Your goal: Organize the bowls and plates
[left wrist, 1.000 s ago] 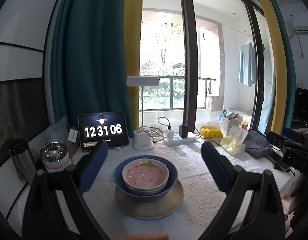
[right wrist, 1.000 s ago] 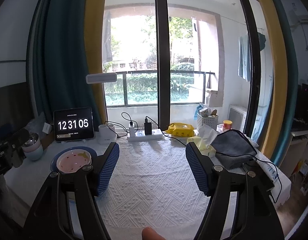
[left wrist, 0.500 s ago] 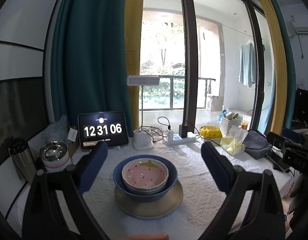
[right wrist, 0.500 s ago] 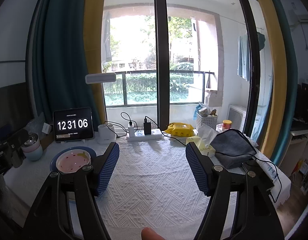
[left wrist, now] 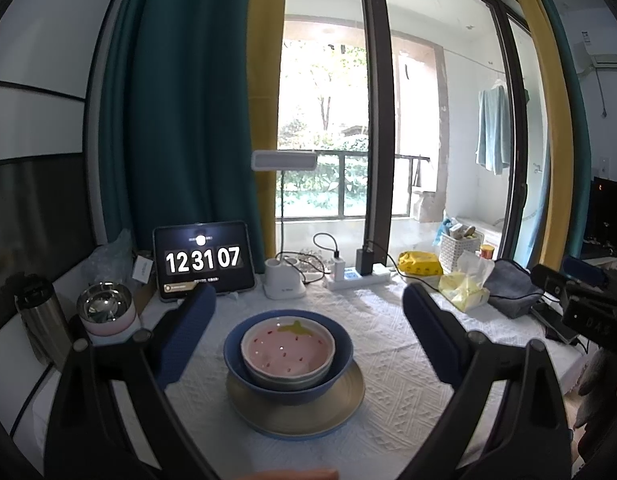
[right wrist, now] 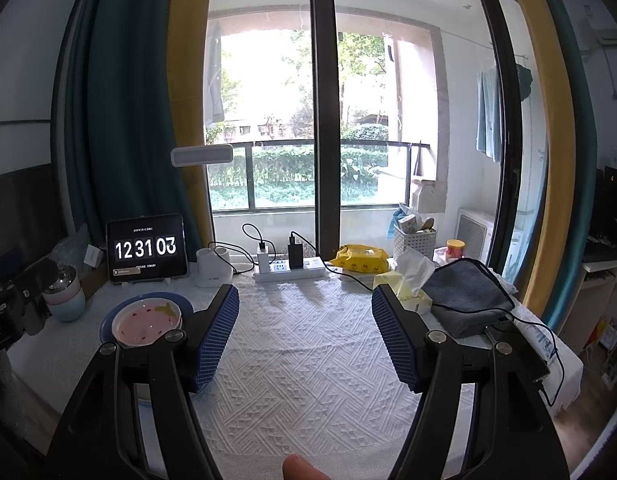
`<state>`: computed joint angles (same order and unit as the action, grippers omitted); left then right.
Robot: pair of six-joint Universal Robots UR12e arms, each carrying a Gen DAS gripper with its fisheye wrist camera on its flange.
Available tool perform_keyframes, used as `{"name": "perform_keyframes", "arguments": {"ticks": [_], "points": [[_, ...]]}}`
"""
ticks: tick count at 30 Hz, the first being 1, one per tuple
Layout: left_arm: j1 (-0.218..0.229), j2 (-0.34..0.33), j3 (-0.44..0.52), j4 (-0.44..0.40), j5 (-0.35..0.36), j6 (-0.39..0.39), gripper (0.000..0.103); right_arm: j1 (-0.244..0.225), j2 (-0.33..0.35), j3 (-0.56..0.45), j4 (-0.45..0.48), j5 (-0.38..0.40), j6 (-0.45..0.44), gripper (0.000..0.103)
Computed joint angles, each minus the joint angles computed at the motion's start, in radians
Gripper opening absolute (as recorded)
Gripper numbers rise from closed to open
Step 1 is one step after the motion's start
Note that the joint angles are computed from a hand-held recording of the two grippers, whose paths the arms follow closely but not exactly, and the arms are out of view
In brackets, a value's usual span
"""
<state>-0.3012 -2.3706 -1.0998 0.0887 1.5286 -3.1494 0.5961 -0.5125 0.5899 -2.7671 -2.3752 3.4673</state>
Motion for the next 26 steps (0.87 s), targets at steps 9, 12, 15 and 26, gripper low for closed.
{"name": "perform_keyframes", "arguments": {"ticks": [9,12,15,26], "points": [[-0.002,-0.001,0.007,-0.002,-0.001,-0.001,0.096,0.0,0.0,-0.001,0.005,-0.005,0.004,0.072],[-0.001,-0.001,0.009,-0.004,-0.004,0.001,0.096,-0.001,-0.001,0.001,0.003,-0.005,0.003,0.072],[-0.002,-0.001,0.011,-0.002,-0.003,0.002,0.096,0.0,-0.001,0.001,0.002,-0.005,0.002,0.072],[0.001,-0.001,0.01,0.004,-0.014,0.002,0.096,-0.001,-0.001,0.001,0.003,-0.003,0.001,0.072]]}}
